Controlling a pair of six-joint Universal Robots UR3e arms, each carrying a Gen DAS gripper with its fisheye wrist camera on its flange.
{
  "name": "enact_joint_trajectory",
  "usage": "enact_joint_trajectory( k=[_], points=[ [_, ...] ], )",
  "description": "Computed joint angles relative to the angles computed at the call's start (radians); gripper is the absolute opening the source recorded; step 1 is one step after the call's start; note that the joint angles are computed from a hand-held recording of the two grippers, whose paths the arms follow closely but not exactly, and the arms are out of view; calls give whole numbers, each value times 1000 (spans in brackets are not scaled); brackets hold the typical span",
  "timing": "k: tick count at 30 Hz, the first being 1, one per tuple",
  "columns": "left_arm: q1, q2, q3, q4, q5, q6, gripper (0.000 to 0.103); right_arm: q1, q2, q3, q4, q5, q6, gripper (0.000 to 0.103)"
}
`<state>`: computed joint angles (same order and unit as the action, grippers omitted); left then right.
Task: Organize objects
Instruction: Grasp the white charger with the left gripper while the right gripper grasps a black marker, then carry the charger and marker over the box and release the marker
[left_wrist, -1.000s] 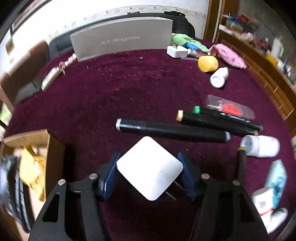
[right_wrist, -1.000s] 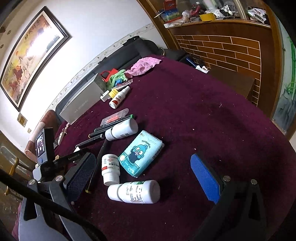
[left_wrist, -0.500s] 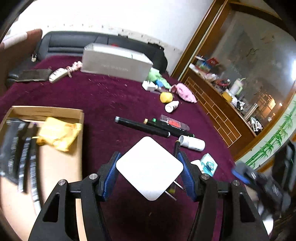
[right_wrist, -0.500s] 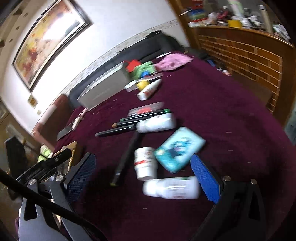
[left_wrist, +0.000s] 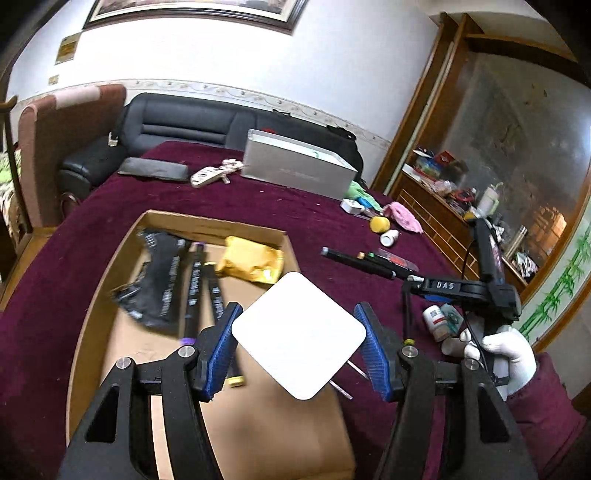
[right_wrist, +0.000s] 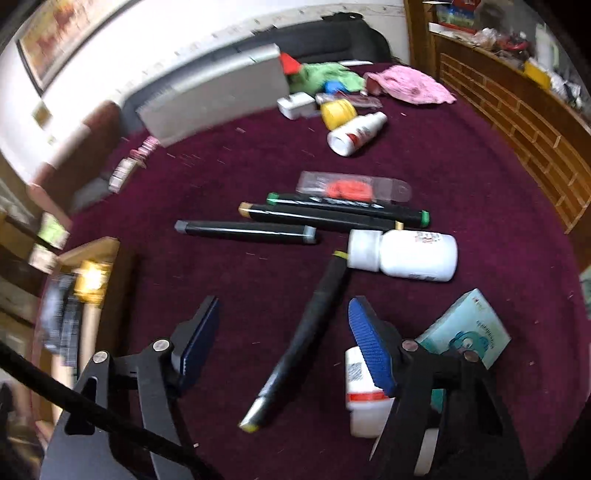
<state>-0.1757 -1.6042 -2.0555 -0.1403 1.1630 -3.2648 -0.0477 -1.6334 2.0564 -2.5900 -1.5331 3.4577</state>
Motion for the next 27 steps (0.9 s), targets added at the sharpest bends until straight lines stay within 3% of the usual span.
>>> enact_joint_trajectory(
  k=[5, 7, 11, 12, 14, 17, 27],
  points=[
    [71, -2, -75, 59, -69, 7, 56, 3, 67, -32, 32, -15, 11, 46],
    [89, -4, -96, 77, -80, 13, 56, 28, 89, -54, 37, -51, 22, 45],
    [121, 1, -129, 93, -108, 23, 56, 74, 116, -64, 32, -110, 63, 28],
    [133, 9, -141, 89, -117, 28, 56, 86, 117, -58, 20, -127, 66, 16],
    [145, 16, -151, 83, -123, 33, 56, 90, 107, -37, -4, -127, 69, 12],
    [152, 42, -174, 88, -123, 38, 56, 68, 78, 5, -39, -91, 81, 12],
    [156, 112, -207, 73, -93, 33, 56, -112, -146, 235, -162, 255, 80, 12]
  ],
)
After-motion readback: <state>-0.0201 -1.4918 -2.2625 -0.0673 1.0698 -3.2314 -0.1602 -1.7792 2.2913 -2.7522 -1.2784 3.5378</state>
